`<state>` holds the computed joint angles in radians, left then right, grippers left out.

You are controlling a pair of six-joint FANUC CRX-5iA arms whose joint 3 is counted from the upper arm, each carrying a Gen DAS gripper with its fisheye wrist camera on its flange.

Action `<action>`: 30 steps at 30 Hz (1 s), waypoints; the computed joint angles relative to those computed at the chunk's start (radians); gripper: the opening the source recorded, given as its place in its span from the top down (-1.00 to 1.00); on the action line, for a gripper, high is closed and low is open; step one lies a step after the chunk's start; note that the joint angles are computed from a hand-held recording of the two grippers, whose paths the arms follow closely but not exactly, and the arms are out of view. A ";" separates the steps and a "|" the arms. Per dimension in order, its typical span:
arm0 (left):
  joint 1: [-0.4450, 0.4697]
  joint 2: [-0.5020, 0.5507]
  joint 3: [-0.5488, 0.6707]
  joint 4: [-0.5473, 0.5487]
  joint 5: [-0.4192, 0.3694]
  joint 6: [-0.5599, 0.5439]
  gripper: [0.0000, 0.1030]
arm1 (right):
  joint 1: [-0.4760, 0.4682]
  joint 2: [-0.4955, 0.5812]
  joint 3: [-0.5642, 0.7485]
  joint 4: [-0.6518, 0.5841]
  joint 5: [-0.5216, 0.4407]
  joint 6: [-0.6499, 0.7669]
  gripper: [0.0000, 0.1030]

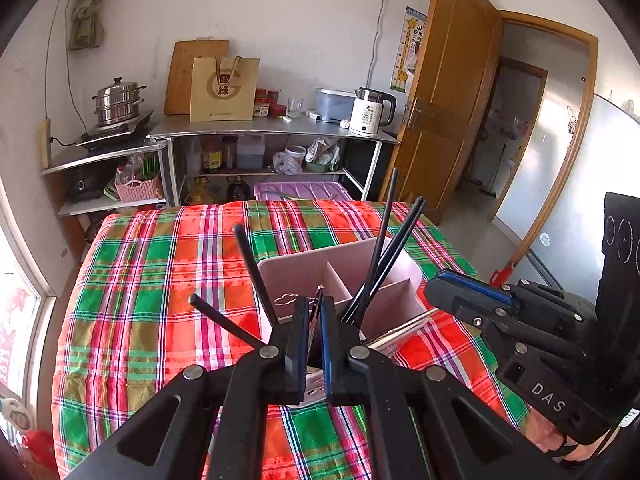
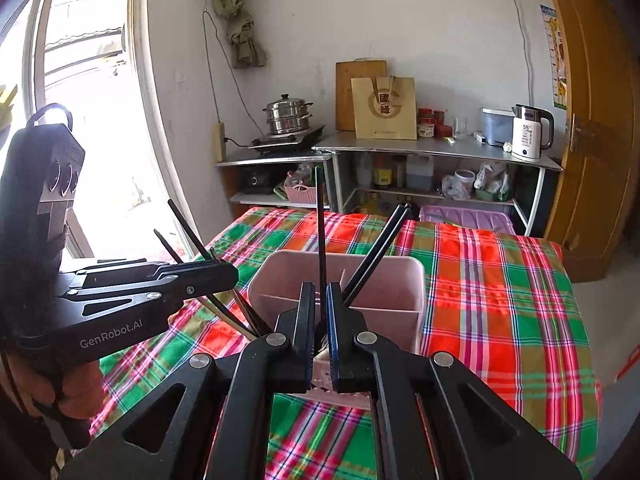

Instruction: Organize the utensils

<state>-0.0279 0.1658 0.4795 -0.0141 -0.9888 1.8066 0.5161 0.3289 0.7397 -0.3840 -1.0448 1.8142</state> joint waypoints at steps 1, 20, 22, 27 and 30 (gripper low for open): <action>-0.003 -0.004 -0.002 -0.006 0.001 0.003 0.91 | -0.001 -0.005 -0.004 0.000 0.001 0.002 0.78; -0.141 -0.177 -0.141 -0.203 0.079 0.171 0.72 | -0.055 -0.166 -0.191 -0.086 0.065 0.073 0.51; -0.167 -0.189 -0.156 -0.238 0.074 0.204 0.70 | -0.062 -0.187 -0.221 -0.095 0.071 0.082 0.51; -0.218 -0.218 -0.195 -0.303 0.068 0.285 0.68 | -0.077 -0.243 -0.296 -0.112 0.091 0.111 0.49; -0.248 -0.236 -0.220 -0.344 0.065 0.335 0.65 | -0.082 -0.278 -0.345 -0.113 0.104 0.124 0.43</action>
<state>-0.2755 -0.0703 0.2595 -0.3585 -0.9235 2.1420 0.4337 0.0510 0.3943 -0.4974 -0.9409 1.9383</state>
